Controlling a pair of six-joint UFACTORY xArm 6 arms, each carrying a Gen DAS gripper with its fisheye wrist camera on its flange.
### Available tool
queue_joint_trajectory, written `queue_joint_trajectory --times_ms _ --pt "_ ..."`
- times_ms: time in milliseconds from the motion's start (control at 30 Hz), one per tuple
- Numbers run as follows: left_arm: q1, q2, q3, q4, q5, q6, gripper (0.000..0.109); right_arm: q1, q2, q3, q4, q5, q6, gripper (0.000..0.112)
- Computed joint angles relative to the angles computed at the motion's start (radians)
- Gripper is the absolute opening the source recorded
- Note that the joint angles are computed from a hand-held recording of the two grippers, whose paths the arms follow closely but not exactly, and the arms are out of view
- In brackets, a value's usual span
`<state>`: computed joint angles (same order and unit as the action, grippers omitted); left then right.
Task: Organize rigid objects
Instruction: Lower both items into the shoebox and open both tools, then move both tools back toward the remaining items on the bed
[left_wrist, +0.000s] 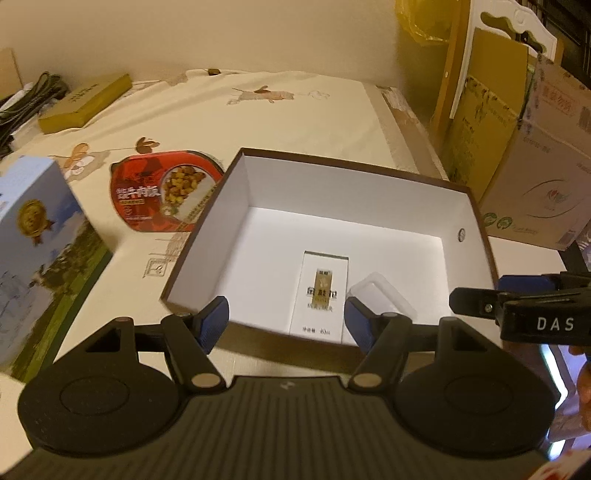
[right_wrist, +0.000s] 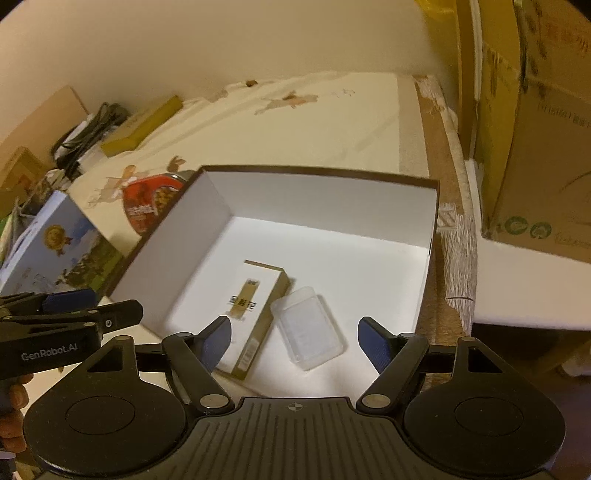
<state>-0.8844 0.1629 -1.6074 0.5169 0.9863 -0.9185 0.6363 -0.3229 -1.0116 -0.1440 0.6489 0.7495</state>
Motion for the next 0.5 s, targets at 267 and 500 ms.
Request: queue_joint_trajectory --times_ms 267,500 --pt "-0.116 -0.064 -0.03 0.086 0.179 -0.121 0.065 0.058 -0.116 0.038 -0.038 0.012 0.027 0.073" --pt "-0.216 -0.11 -0.039 0.14 0.305 -0.233 0.065 0.109 -0.214 0.08 -0.021 0.021 0.041 0.073"
